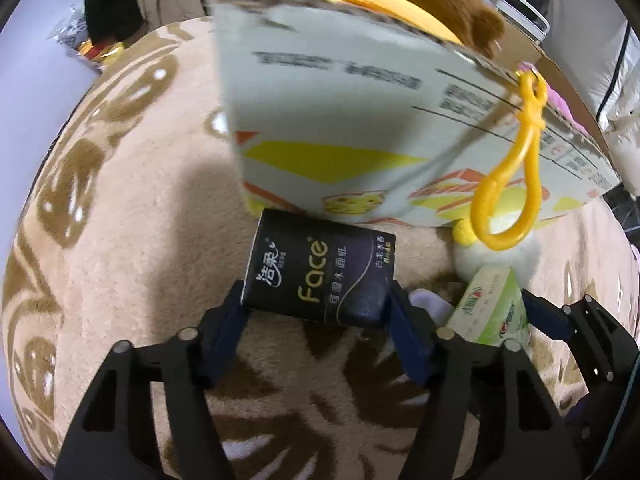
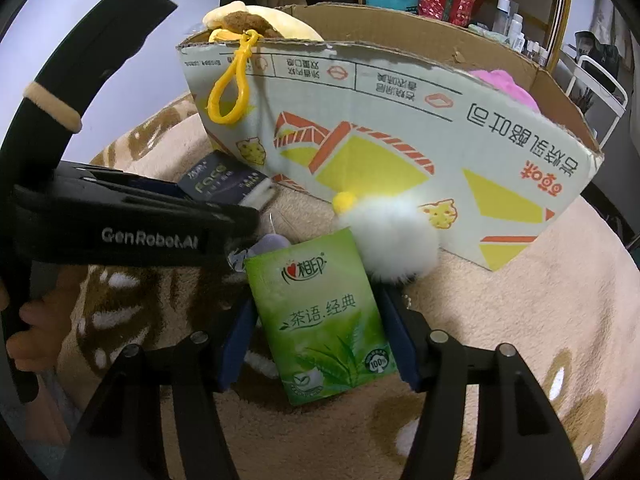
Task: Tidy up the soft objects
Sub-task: 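Grasp the black Face tissue pack with the left gripper while the right grasps the green tissue pack, then lift both tissue packs over the box and open both grippers inside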
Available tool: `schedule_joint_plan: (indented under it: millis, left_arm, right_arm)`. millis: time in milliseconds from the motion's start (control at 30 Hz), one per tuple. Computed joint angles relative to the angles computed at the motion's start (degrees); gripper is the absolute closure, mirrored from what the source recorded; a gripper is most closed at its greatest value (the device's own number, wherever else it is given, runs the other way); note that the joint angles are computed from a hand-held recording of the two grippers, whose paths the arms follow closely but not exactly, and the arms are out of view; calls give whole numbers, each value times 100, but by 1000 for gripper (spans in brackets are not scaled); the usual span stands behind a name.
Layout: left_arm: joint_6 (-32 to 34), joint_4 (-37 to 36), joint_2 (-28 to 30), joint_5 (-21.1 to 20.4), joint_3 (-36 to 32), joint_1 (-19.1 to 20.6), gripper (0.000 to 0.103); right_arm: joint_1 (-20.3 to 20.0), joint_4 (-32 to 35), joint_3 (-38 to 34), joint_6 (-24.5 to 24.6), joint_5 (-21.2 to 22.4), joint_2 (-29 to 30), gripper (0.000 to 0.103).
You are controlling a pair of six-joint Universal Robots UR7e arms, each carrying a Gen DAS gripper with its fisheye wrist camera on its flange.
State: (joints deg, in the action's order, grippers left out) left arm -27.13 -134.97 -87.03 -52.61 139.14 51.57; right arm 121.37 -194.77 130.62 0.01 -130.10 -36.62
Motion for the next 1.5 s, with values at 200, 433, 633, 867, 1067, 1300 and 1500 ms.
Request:
schedule_joint_plan:
  millis: [200,433,633,867,1067,1300,1500]
  left_arm:
    - [-80,138,-76,291,157,-288,38]
    - [-522,699,-703,600,439,-742,38]
    - [-1023,1377,-1420,747,550,-1212,38]
    - [-1446,2301,-2476,1100,795,-1974,38]
    - [-2247,3563,-3405,1513,862,-2972,38]
    - [-3546,5524,-3972,2020,642,-4203,38]
    - [-3071,4887,-3856,2366,565,-4288,38]
  right_arm:
    - [30,78,33,78,-14,-113,39]
    - [24,165,100,283,88,-299,39]
    - [66,228,286,636,10,-610,39]
    - [379,-9,496,1034,-254,-882,39]
    - [952,-591,629,1177,-854,-1009,39]
    - [1531,-1215,503,823,-1362,-1099,40]
    - [1685,-1343,262,348,-1472,-1204,40]
